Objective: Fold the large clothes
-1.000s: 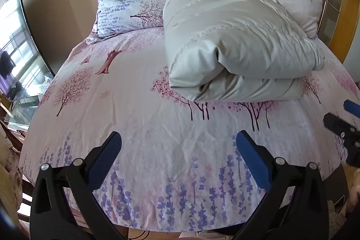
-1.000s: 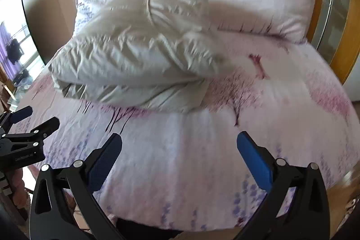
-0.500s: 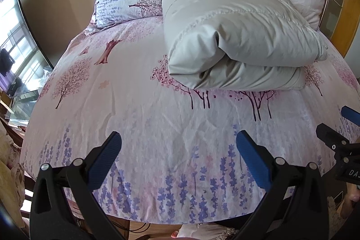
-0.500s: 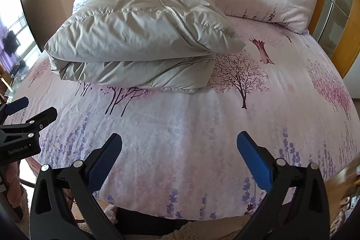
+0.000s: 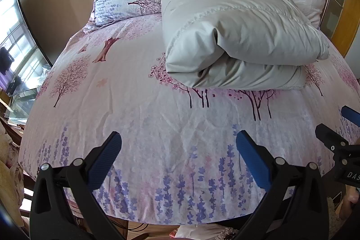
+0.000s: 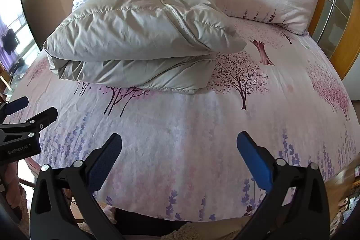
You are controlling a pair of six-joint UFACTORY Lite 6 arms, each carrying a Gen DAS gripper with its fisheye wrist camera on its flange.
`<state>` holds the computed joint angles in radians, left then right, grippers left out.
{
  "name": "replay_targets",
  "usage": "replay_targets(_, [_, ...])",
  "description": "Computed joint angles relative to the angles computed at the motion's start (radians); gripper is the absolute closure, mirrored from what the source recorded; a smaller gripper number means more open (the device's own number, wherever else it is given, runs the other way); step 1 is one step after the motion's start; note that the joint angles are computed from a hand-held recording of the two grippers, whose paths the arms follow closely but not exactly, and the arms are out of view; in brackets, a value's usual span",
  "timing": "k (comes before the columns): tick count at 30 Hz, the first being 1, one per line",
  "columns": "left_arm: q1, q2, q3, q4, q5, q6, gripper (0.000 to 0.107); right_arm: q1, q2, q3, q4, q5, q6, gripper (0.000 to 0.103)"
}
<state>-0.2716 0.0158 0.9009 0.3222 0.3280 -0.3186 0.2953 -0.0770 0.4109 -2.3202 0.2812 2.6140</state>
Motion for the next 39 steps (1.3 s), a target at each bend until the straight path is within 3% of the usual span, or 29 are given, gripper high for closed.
replay_targets(39, [-0.001, 0.014, -0.004, 0.021, -0.009, -0.025, 0.006, -0.013, 0.022, 0.010, -0.052, -0.004, 0.041, 0.001])
